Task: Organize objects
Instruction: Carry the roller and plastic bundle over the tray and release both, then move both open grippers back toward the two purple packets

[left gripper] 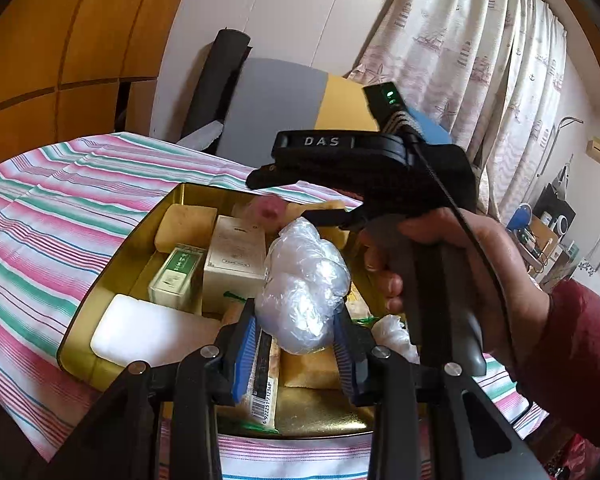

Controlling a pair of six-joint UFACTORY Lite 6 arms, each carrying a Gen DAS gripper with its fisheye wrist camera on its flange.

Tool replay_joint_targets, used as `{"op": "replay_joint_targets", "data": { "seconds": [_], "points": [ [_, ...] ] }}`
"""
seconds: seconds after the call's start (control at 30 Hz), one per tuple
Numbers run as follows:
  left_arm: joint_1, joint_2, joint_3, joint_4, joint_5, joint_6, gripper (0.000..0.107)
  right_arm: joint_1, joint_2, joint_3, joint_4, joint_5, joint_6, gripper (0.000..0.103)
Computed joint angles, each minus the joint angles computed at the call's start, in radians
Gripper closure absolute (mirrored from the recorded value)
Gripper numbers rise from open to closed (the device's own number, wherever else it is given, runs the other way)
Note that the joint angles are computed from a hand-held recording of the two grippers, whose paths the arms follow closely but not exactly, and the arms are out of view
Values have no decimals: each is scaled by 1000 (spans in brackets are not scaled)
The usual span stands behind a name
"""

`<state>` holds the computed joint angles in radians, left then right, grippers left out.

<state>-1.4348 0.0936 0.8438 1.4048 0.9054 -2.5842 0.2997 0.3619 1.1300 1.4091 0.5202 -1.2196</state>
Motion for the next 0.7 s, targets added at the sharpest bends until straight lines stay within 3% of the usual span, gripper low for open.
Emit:
{"op": "replay_joint_targets", "data": {
  "seconds": [0.2, 0.4, 0.47, 0.5, 0.57, 0.63, 0.7],
  "points": [
    [15, 52, 61, 37, -59, 20, 72, -110, -312, -283, 210, -27, -274, 20],
    [72, 172, 242, 38, -143, 156, 71, -444, -547, -504, 171, 158, -287, 15],
    [116, 229, 331, -5, -211, 262, 63, -554, -580, -542, 123, 221, -267, 15],
    [129, 254, 369, -36, -224, 313, 54, -603, -583, -552, 102, 247, -265, 15],
    [123, 317, 466, -129, -165, 435, 45, -691, -589, -572, 61, 295, -268, 15],
    [101, 332, 488, -130, -102, 433, 31, -759, -591, -586, 25, 330, -277, 15],
    [76, 303, 448, -90, -87, 353, 31, -808, -578, -593, 8, 354, -295, 15]
  ]
}}
